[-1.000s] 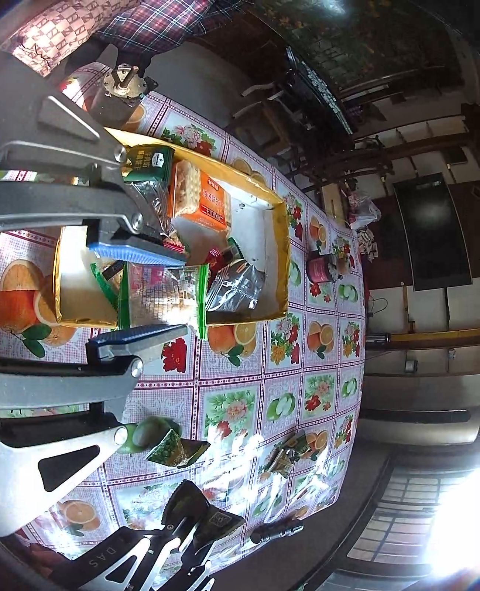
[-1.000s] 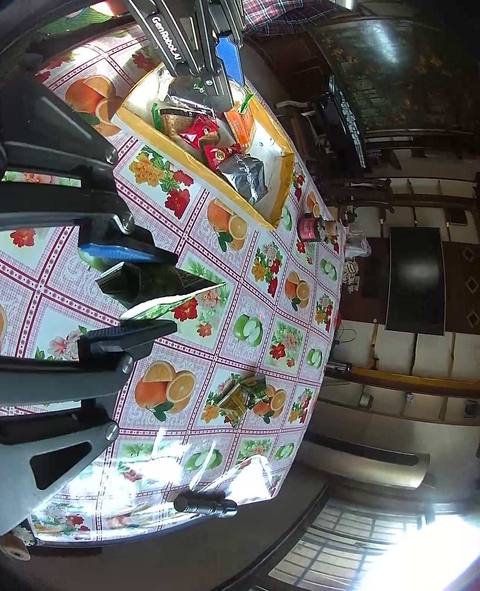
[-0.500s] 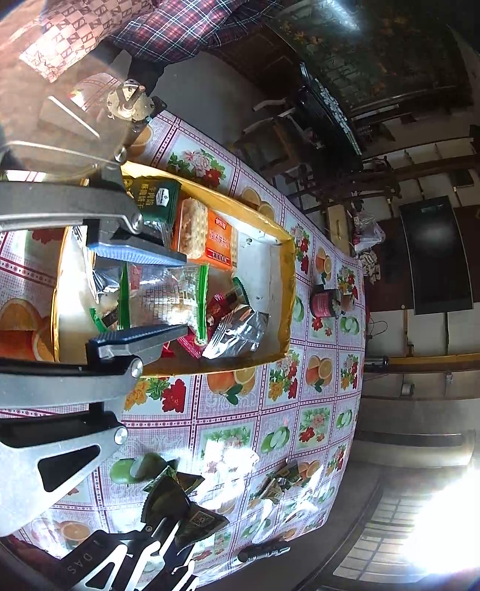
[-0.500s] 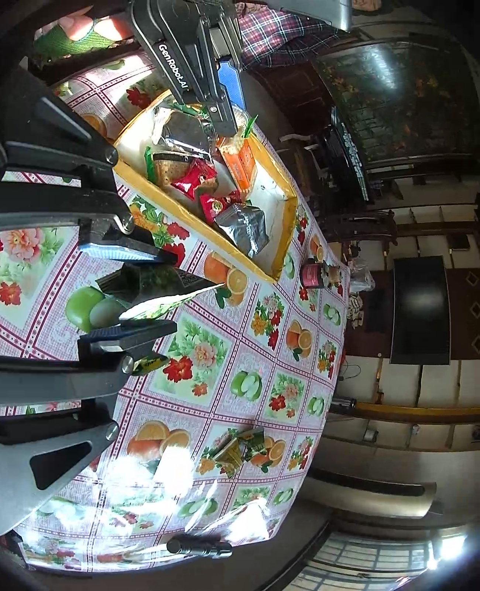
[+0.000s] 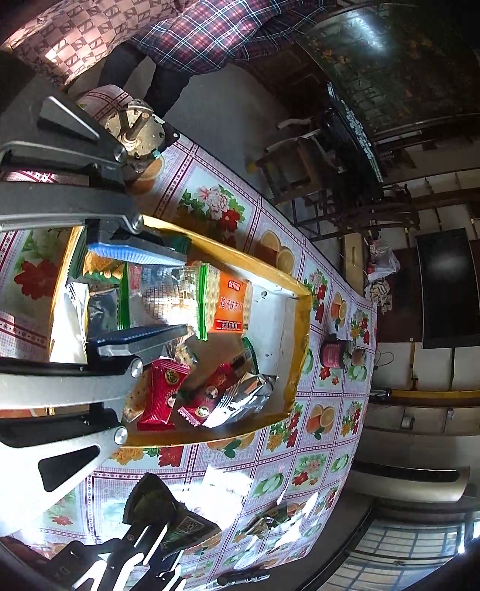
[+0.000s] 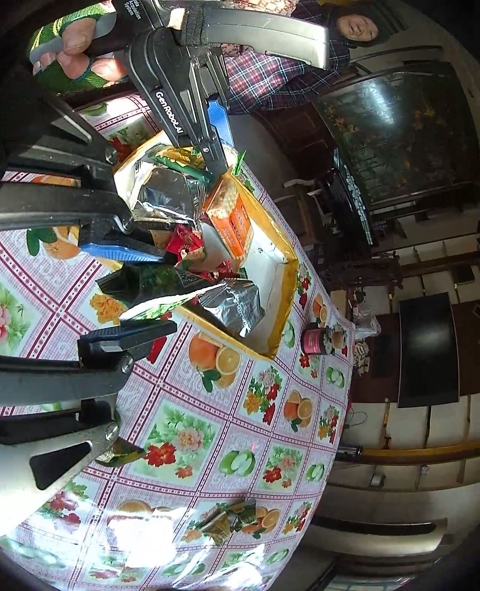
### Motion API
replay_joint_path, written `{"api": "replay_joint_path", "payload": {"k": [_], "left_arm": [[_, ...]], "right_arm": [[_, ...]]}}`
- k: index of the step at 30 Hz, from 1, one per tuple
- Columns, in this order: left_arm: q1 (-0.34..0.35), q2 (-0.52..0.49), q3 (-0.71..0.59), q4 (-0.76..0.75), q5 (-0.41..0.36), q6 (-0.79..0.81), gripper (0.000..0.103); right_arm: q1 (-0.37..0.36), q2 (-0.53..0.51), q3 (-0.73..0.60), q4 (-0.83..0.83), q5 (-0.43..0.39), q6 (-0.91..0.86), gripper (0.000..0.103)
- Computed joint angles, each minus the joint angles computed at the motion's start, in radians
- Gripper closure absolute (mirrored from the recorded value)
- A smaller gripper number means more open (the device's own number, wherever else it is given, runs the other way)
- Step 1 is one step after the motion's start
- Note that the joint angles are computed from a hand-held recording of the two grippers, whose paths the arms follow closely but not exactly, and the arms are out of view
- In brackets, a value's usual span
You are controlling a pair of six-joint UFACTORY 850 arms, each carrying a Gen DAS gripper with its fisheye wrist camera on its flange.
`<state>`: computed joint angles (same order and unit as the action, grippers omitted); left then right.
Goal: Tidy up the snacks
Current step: 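Lower both bags into the tray and open both grippers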
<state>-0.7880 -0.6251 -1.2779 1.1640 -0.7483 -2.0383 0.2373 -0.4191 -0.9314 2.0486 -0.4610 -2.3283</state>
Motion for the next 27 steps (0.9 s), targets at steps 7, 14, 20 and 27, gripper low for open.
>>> {"api": "replay_joint_path", "payload": {"k": [7, 14, 20, 27], "left_arm": [[0.021, -0.002, 0.012, -0.006, 0.021, -0.001, 0.071], [0.041, -0.018, 0.003, -0.017, 0.045, 0.016, 0.071], [0.055, -0.032, -0.010, -0.027, 0.056, 0.031, 0.071], [0.067, -0.049, -0.027, -0.046, 0.066, 0.057, 0.070]], "right_arm": [[0.032, -0.053, -0.064, -0.051, -0.003, 0.066, 0.074], [0.052, -0.122, -0.156, -0.156, -0.006, 0.212, 0.074], [0.069, -0.160, -0.202, -0.193, 0.006, 0.252, 0.074], [0.070, -0.195, -0.238, -0.253, 0.010, 0.314, 0.074]]}}
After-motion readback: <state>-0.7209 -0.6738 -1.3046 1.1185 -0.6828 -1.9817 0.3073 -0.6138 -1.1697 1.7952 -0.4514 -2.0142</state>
